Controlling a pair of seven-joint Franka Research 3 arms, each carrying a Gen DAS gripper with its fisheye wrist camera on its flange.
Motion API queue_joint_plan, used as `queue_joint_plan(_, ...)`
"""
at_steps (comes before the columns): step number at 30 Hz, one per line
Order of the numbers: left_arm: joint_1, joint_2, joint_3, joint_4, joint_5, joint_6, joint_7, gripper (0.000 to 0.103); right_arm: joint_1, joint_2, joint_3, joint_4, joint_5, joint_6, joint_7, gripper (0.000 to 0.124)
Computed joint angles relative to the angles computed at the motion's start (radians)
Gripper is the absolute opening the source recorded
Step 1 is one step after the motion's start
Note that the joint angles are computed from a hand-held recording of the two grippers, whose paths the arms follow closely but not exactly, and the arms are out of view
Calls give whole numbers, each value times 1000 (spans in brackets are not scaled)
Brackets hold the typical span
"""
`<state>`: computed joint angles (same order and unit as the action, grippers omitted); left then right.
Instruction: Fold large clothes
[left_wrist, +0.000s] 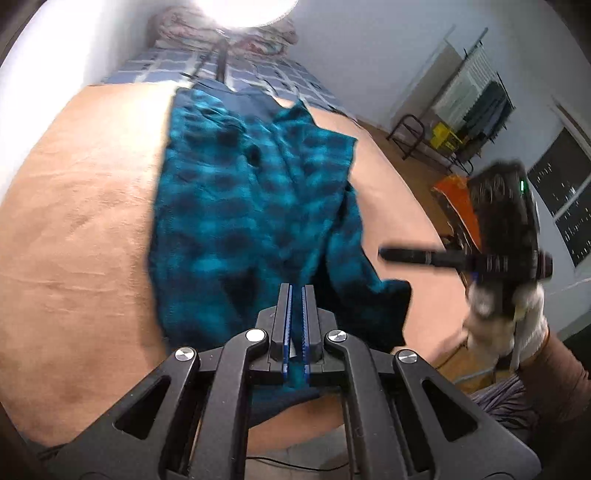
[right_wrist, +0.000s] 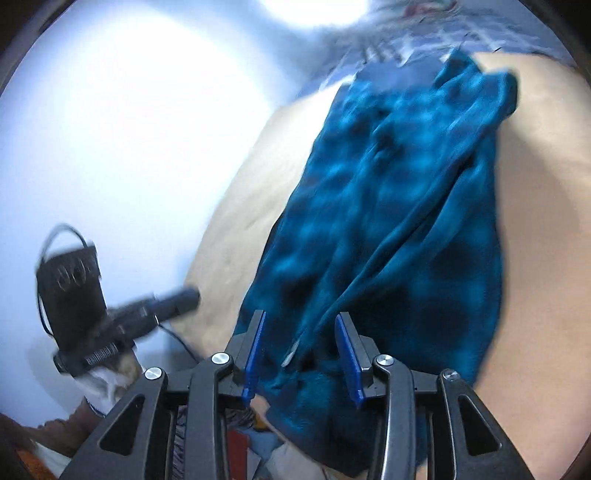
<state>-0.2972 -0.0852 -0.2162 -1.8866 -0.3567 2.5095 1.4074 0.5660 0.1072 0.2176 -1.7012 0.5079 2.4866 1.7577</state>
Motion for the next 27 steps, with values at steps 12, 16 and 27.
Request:
queue_joint_plan(12,-26,216,-77,259,30,-66,21,5,-72,36,-66,27,-163,9,127,41)
queue_joint_plan(16,-38,308,-105,376,62,-96,20,34,-110,86,-77,65,-140,32,106,51)
queue_joint_plan(27,-62,461,-121,534,156,-219,-65,34,-178,318,-74,274,-48,118,82,69)
